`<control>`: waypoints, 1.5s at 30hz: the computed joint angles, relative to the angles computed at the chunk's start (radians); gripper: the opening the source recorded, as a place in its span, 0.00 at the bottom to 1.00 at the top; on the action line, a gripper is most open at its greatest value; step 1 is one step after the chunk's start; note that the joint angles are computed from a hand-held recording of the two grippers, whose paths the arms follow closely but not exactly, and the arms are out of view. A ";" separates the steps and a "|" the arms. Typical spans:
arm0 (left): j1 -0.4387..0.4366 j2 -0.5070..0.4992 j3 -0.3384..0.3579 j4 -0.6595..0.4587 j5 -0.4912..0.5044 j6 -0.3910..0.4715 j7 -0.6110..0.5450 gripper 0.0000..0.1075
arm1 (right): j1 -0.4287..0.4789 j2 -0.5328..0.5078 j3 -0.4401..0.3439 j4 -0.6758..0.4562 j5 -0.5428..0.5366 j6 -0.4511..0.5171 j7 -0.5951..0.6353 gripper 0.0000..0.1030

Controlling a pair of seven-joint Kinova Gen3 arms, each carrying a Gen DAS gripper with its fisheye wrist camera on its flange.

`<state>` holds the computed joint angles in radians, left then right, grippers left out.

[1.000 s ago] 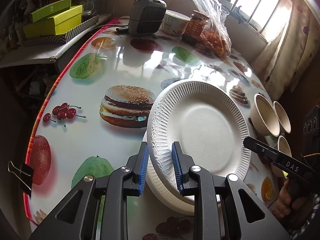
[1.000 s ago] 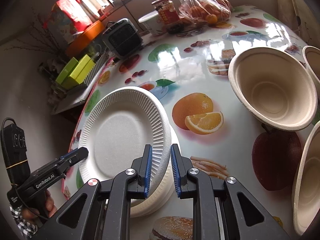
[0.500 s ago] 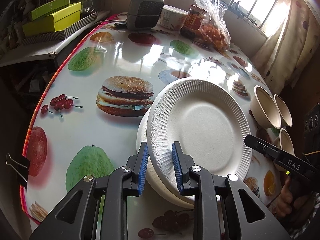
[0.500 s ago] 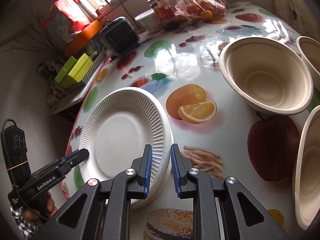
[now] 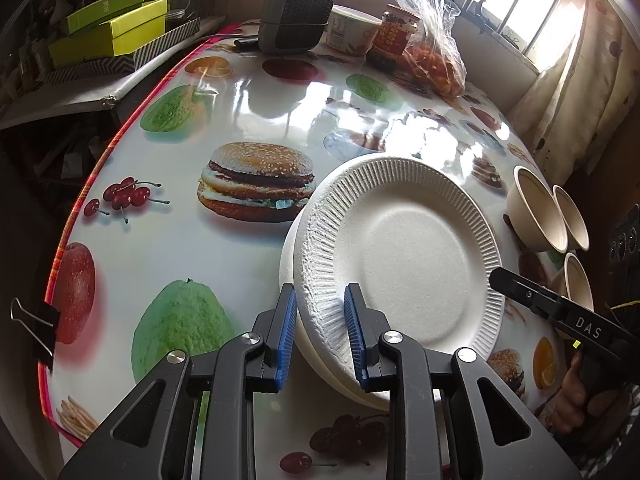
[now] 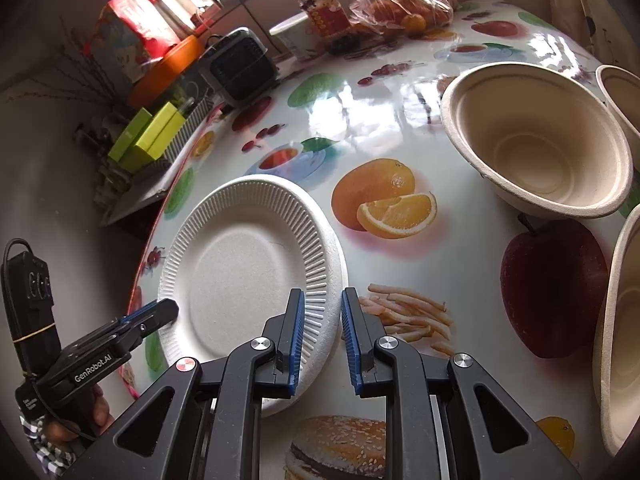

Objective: Organize plates and bowls
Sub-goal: 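Grip the combined plate stack rim with both tools and hold it, then open both tools to release the white plate stack on the table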

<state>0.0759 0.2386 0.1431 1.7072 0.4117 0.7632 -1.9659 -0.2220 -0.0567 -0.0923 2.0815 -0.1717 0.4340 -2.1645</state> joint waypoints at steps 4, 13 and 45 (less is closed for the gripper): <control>0.001 0.002 -0.001 0.003 -0.001 -0.002 0.003 0.24 | -0.001 0.006 -0.001 0.001 0.001 -0.001 -0.001 0.18; 0.000 0.008 0.002 0.001 0.000 -0.006 0.002 0.24 | -0.001 0.008 0.000 0.001 0.003 -0.003 -0.002 0.18; 0.061 -0.034 -0.015 0.049 -0.123 -0.124 0.115 0.36 | 0.019 -0.019 -0.031 0.008 0.150 -0.017 -0.133 0.31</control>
<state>0.1366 0.2047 0.1283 1.7559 0.2887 0.6395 -1.8512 -0.2027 -0.0760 -0.1233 2.0898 -0.0221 0.4171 -2.2971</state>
